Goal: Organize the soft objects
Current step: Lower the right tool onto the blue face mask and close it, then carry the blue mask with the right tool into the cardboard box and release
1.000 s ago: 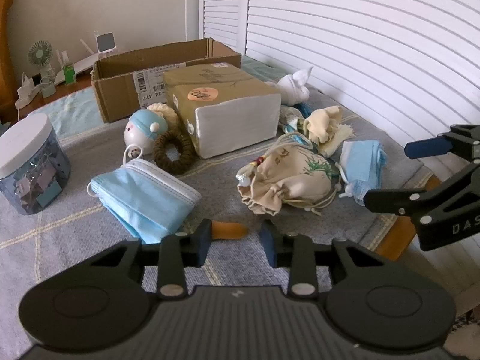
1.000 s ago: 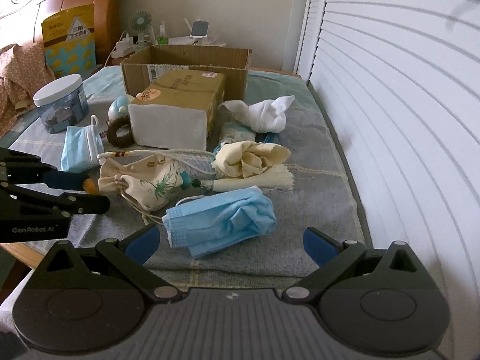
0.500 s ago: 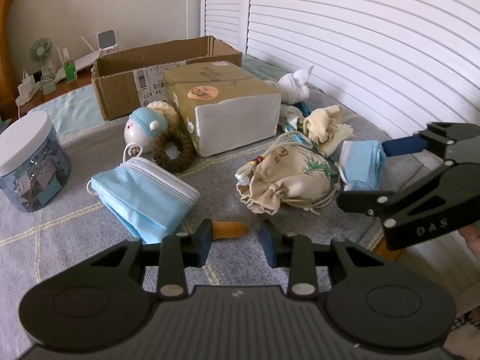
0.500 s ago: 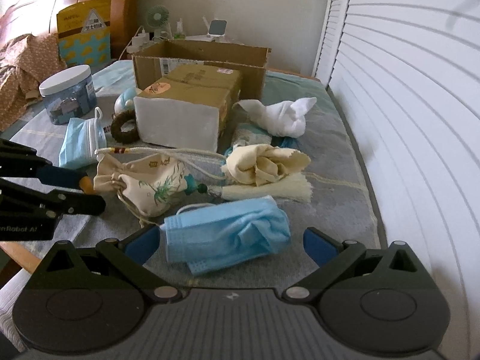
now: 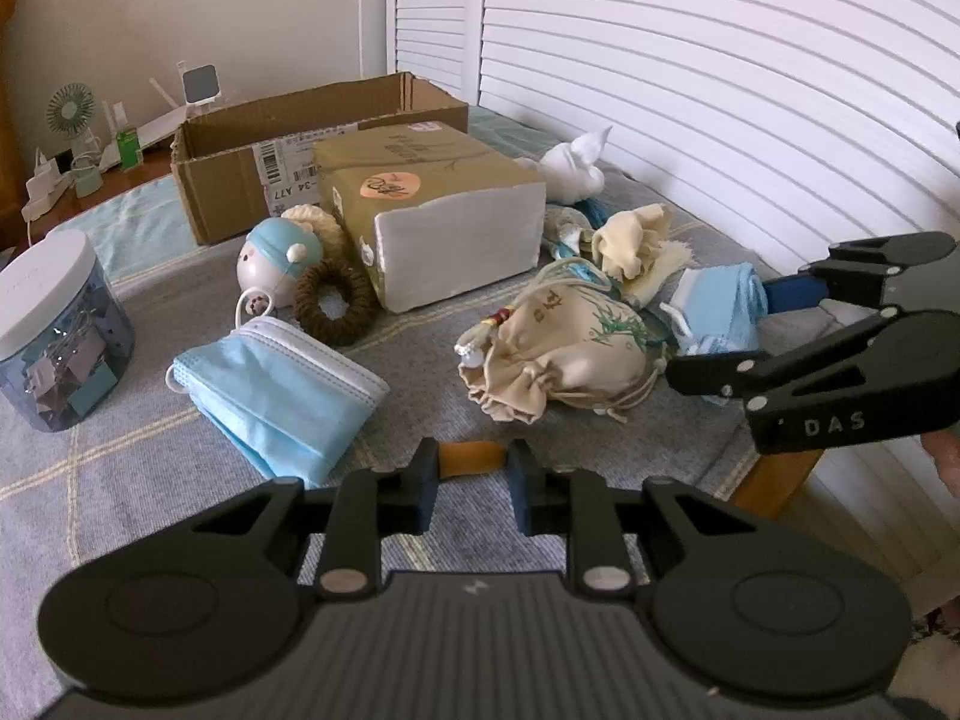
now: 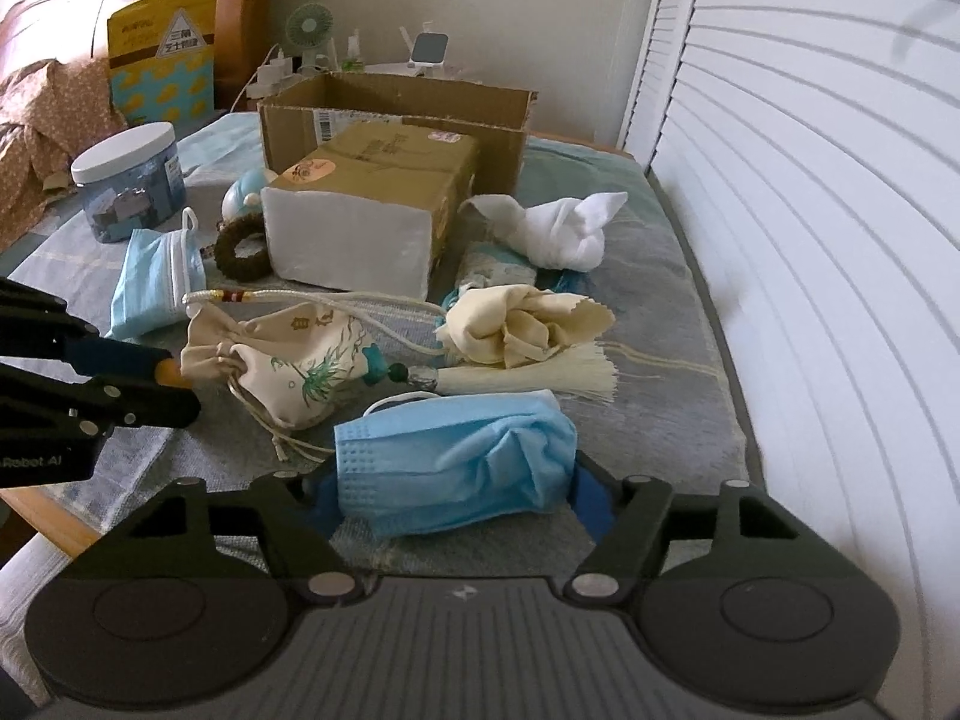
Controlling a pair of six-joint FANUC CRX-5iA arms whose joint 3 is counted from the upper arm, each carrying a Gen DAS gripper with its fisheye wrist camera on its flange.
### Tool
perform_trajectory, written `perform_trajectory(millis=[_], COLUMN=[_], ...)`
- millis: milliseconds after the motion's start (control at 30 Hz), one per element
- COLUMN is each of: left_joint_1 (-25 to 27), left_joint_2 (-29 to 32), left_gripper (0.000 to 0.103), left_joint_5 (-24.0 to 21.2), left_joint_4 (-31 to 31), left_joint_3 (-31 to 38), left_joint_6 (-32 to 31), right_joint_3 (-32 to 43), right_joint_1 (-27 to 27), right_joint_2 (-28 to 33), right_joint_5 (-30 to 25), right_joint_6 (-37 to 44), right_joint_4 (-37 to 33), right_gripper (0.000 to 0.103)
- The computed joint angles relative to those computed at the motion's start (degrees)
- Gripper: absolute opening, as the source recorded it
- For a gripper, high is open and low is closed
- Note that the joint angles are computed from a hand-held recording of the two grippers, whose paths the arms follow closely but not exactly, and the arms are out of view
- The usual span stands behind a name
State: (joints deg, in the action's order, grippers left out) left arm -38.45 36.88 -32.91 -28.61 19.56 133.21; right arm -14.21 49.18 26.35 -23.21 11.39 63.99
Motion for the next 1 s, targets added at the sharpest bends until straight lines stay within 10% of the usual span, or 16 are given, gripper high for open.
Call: perform_trajectory(millis=[633, 1000], left_joint_1=[2.21, 6.14], left_joint_2=[-7.01, -6.13], left_gripper=[0.022, 0.022], left_joint_5=[2.07, 0.86], left_joint_4=[3.99, -0.45], left_joint_3=[-6.17, 1.47], left_joint_6=[-7.51, -10.03], right_joint_3=[-0.33, 3.98], right_joint_1=[0.13, -0.11], right_joint_2=[-3.32, -1.27], right_joint_5=[-1.00, 0.42], right_joint_6=[-4.70, -3.32], right_joint_4=[7.25, 6.80], right_gripper=[0.075, 0.075])
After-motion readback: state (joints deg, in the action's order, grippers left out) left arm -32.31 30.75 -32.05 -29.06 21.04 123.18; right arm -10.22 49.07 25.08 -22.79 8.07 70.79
